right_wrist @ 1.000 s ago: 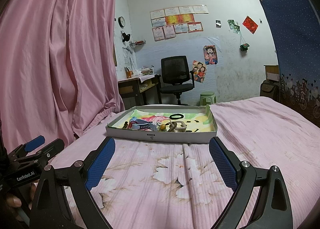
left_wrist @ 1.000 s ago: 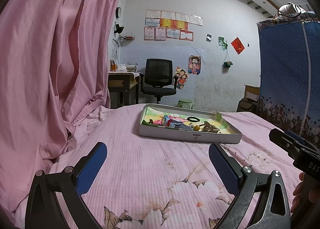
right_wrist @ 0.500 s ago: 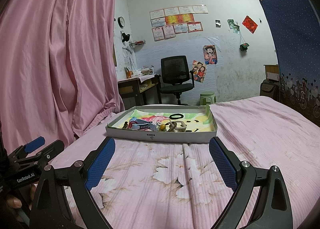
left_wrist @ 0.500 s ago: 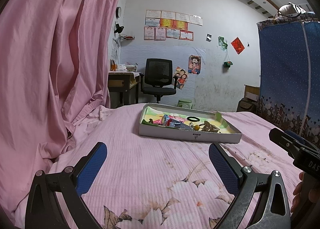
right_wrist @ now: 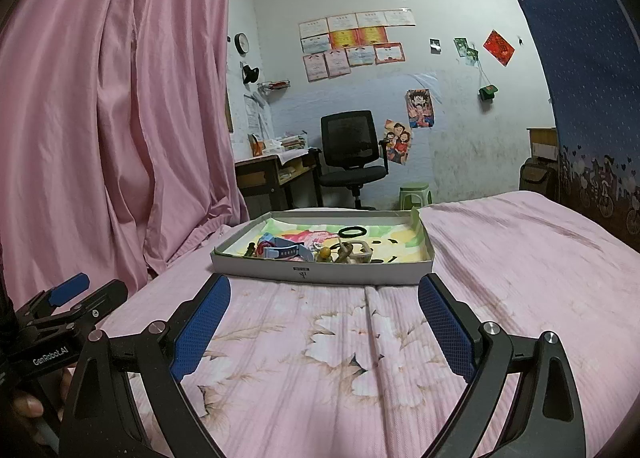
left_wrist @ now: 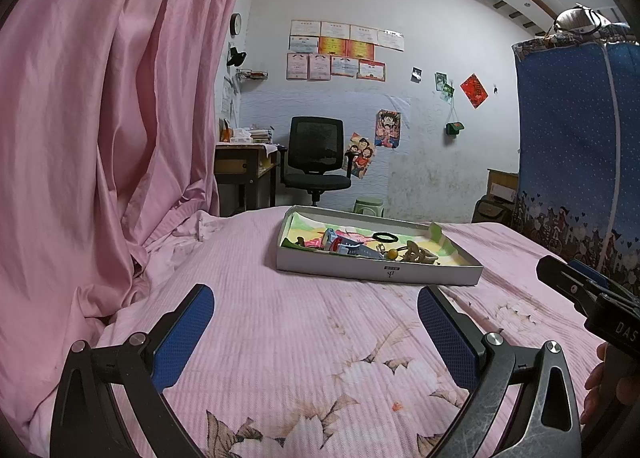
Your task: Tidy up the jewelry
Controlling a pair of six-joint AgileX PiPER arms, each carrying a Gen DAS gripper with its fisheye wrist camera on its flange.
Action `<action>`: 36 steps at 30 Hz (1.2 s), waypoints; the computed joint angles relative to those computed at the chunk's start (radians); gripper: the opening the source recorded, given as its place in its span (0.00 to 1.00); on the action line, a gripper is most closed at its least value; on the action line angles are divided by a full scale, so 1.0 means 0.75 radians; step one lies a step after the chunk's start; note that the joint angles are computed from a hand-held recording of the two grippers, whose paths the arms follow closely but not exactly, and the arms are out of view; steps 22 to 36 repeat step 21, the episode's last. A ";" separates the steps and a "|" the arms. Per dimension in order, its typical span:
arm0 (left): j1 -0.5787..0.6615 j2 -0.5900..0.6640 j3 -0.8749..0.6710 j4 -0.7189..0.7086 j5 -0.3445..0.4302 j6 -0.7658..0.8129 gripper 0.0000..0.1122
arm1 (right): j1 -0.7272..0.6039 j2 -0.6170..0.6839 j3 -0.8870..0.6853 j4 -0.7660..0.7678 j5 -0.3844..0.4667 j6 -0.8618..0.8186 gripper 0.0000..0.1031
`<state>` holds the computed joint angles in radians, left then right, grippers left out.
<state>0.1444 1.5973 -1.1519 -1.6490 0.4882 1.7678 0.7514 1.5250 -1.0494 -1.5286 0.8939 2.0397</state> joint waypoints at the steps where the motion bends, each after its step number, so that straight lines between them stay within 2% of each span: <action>1: 0.001 0.001 0.000 0.002 0.002 -0.001 0.91 | 0.000 0.000 0.000 0.000 0.000 0.000 0.90; 11: -0.019 -0.013 0.030 -0.025 -0.019 0.026 0.91 | -0.005 -0.006 0.002 0.005 -0.005 -0.008 0.90; 18: -0.052 -0.020 0.054 -0.066 -0.092 0.080 0.91 | -0.007 -0.010 0.006 0.004 -0.007 -0.010 0.90; 36: -0.044 -0.022 0.052 -0.038 -0.083 0.047 0.91 | -0.007 -0.010 0.007 0.003 -0.006 -0.008 0.90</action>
